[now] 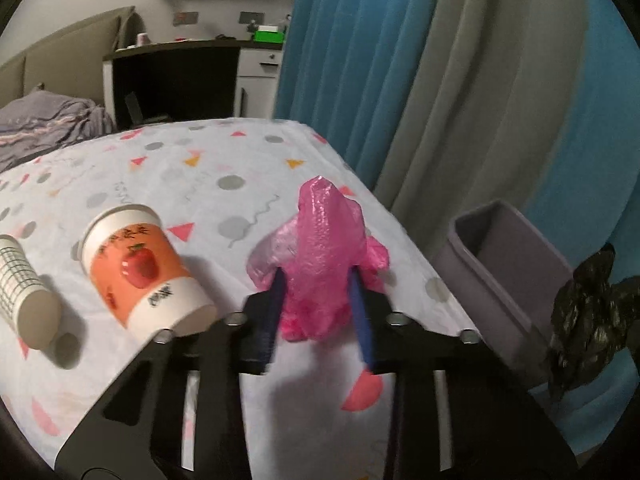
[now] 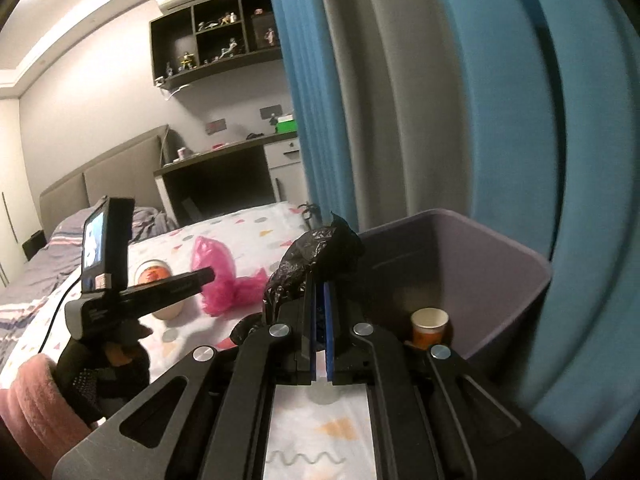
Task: Collect trash
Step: 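Carry the black bag and pink bag with both tools over the grey bin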
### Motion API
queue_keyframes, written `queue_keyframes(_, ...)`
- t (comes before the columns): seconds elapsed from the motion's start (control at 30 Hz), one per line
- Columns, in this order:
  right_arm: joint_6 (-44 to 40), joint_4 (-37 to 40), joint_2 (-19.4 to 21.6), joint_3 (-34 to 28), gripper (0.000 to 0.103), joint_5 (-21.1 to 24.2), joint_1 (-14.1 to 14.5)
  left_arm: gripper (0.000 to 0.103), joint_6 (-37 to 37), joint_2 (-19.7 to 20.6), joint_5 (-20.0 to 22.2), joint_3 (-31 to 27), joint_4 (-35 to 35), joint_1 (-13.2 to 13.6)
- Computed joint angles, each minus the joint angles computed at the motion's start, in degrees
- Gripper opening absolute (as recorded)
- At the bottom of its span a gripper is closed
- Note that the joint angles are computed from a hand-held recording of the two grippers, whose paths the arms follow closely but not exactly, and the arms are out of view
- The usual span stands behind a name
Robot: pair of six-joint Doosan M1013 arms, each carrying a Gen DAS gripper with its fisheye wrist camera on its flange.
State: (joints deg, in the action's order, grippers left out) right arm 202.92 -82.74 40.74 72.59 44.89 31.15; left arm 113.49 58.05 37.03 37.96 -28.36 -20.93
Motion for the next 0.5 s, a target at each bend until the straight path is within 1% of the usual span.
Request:
queue_keyframes(0.03,0.32,-0.11,0.00,0.02,0.004,0.32,-0.03,0.013,0.69,-0.34,-0.74,0.71,0.04,-0.12)
queue_keyframes(0.07,0.72,-0.27,-0.08,0.16,0.004,0.64,-0.08,0.010,1.34,-0.65,-1.27,1.29,-0.08,-0.21)
queue_keyframes(0.1,1.08,-0.42,-0.16,0.30,0.004,1.03,-0.12,0.003,1.76,-0.91,-1.68,1.75,-0.32,-0.25)
queue_keyframes(0.2,1.83,-1.20,-0.34,0.57,0.004,2.85,-0.09,0.001,4.91,-2.47,-3.81,4.20,-3.86,-0.22)
queue_keyframes(0.3,2.46,-1.59,-0.48,0.77,0.004,5.56,0.09,0.001,11.22,-4.70,-6.45,7.46,-10.09,-0.49)
queue_keyframes(0.33,2.41,-1.59,-0.49,0.75,0.004,6.38,0.06,0.001,14.85,-5.73,-7.08,8.84,-14.13,-0.61)
queue_keyframes(0.4,2.20,-1.43,-0.51,0.77,0.004,8.52,0.02,0.001,19.01,-6.85,-7.64,10.16,-18.57,-0.90)
queue_keyframes(0.47,2.62,-1.39,-0.81,1.26,0.004,9.28,-0.22,0.001,23.98,-7.99,-8.06,11.53,-23.45,-1.49)
queue_keyframes(0.5,2.90,-1.28,-1.11,1.79,0.004,9.59,-0.41,0.001,25.33,-8.23,-7.94,11.72,-24.69,-1.82)
